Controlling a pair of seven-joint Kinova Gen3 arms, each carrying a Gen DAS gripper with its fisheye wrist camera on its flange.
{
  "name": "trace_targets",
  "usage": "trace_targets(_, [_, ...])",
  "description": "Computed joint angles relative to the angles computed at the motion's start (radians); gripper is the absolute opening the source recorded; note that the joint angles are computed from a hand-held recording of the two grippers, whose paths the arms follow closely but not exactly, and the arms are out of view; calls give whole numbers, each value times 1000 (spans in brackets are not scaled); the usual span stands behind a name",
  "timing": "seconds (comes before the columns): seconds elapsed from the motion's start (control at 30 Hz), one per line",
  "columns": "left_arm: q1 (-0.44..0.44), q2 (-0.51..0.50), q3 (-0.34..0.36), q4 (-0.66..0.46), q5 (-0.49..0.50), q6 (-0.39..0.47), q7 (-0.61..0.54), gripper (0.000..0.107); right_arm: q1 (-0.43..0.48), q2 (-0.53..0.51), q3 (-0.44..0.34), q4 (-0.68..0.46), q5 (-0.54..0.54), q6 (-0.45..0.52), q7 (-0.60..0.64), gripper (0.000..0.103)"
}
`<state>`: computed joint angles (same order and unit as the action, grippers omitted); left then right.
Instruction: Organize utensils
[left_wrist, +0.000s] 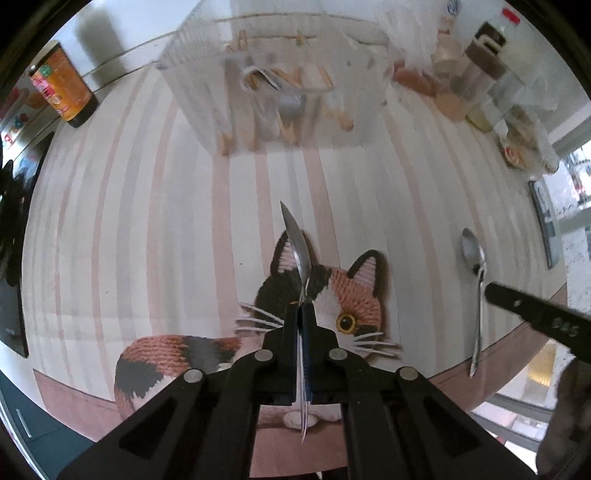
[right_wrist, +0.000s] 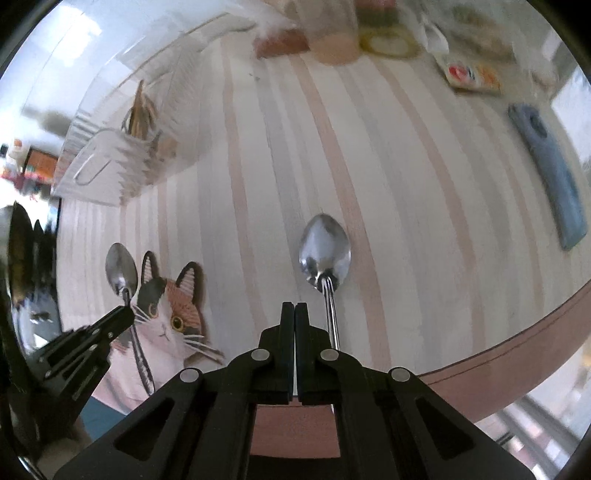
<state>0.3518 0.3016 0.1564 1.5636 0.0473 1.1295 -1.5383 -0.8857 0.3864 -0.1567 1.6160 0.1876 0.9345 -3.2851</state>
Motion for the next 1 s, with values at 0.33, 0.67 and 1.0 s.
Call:
trace_targets(0.33, [-118, -31, -32, 83, 90, -7, -42, 1, 3, 62, -1, -24, -32, 21, 40, 23])
trace_targets(0.67, [-158, 6, -45, 122, 106, -5, -51, 21, -37, 67, 28, -70, -2, 88, 19, 23])
trace_targets(1.0, [-135, -42, -40, 259, 27, -236, -5, 89, -53, -4, 17, 45, 52, 61, -122, 25])
